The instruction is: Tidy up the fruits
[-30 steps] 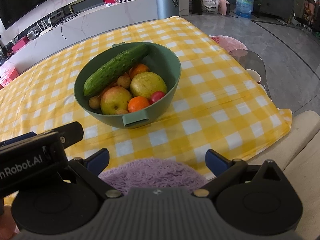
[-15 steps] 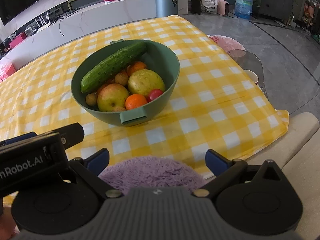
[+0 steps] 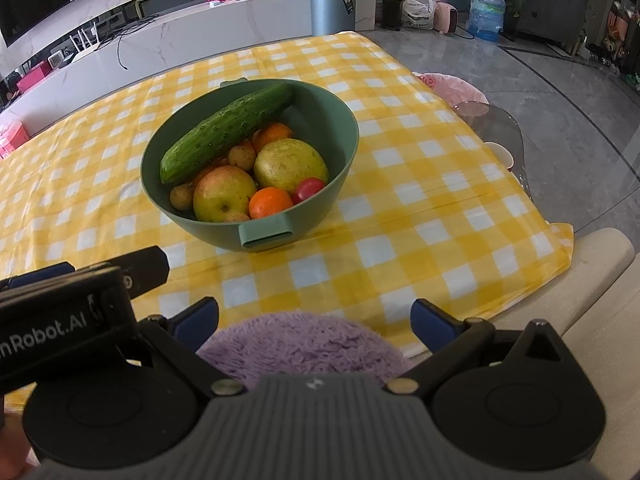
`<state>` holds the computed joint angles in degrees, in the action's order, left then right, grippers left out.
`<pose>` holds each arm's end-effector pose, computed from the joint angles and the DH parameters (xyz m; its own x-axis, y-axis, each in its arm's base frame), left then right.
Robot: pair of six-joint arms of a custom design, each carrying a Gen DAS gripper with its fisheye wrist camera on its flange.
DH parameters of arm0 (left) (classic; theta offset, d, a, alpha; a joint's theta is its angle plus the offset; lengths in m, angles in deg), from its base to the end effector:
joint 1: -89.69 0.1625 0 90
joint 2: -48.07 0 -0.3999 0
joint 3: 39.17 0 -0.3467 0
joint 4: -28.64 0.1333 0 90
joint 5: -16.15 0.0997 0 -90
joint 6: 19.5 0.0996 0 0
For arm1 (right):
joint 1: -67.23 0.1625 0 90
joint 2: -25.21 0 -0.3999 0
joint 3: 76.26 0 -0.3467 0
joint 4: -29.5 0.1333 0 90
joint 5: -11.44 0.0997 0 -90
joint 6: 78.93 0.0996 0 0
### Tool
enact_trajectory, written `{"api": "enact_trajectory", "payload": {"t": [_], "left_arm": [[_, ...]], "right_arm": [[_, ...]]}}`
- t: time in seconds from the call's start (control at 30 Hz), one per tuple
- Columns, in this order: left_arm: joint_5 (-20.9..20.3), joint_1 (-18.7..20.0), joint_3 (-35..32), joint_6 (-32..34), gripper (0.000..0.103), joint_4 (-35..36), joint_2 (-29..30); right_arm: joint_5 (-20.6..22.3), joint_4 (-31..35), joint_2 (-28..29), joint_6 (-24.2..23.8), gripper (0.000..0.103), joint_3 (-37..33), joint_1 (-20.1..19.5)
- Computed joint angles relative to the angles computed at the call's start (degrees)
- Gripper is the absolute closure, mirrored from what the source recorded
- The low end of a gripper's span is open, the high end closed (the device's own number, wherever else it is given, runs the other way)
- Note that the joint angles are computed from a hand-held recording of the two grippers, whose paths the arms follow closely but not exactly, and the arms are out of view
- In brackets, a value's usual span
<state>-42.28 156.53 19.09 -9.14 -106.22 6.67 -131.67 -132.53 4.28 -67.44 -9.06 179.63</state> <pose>-0.1283 -0.7714 0.2983 -0.8032 0.2533 -0.5391 0.4999 0.7789 -0.3787 0.3274 -0.6535 0.0443 -0.7420 0.2566 0.6193 -0.1994 0.7975 -0.5694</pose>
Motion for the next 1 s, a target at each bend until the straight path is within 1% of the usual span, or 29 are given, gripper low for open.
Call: {"api": "enact_trajectory", "payload": {"t": [0.23, 0.43, 0.53, 1.0], "left_arm": [[0.8, -0.3, 1.2, 0.5, 0.0, -1.7, -0.5], [0.5, -0.3, 0.9, 0.1, 0.0, -0.9, -0.6], [0.5, -0.2, 0.1, -0.8, 0.0, 0.9, -0.5], [0.4, -0.1, -0.6, -0.3, 0.0, 1.6, -0.3]], "right_arm": [[0.1, -0.4, -0.1, -0.3, 0.005, 0.1, 0.1], [-1.7, -0.6, 0.6, -1.9, 0.005, -0.7, 0.7], [-1.2, -0.6, 0.4, -1.6, 0.005, -0.5, 0.6], [-0.7, -0.8, 0.7, -2.4, 0.005, -0.8, 0.5]]}}
